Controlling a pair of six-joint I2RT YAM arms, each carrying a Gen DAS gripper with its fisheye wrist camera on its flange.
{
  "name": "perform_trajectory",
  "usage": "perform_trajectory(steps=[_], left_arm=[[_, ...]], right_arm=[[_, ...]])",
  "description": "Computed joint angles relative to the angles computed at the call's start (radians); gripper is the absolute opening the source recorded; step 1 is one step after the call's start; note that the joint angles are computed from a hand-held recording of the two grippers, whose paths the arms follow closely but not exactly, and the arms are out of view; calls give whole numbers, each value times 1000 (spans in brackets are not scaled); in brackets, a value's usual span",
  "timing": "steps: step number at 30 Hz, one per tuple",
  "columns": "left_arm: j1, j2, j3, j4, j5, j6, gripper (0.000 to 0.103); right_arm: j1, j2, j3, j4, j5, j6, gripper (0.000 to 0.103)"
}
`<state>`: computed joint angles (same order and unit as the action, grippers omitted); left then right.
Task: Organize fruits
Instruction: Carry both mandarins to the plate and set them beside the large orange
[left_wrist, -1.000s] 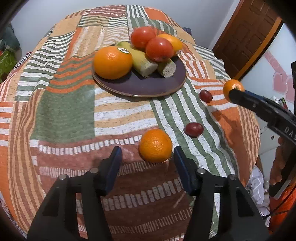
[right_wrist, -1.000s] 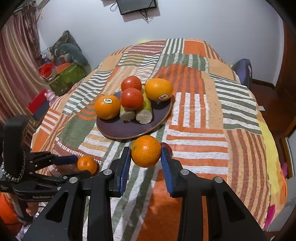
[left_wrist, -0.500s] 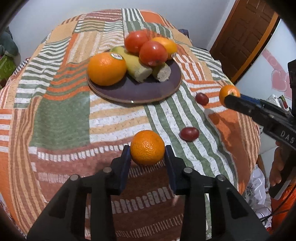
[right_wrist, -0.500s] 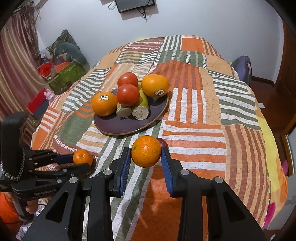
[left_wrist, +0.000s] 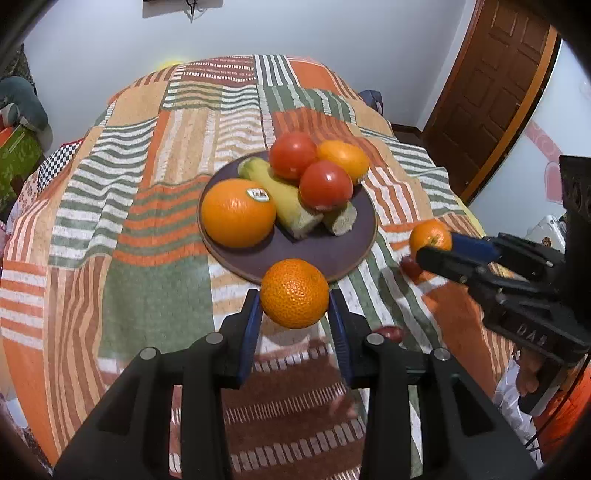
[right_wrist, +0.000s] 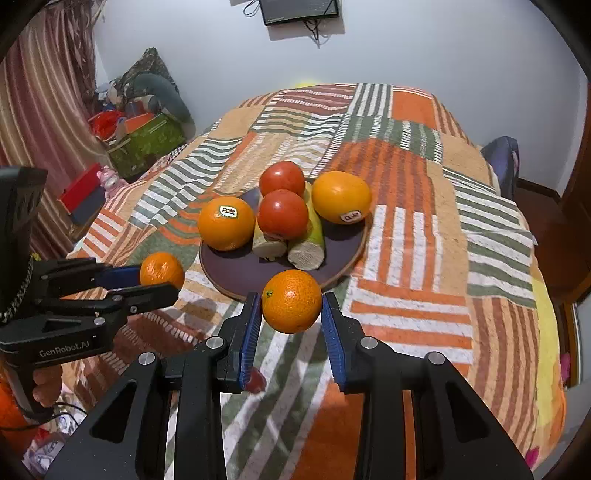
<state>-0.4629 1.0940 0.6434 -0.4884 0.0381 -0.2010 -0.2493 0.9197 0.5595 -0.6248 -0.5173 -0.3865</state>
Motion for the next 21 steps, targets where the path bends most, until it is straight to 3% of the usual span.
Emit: perform_trajectory(steps=[21], left_arm=[[95,273,79,157,91,76,36]], right_arm=[[201,278,5,250,77,106,30]])
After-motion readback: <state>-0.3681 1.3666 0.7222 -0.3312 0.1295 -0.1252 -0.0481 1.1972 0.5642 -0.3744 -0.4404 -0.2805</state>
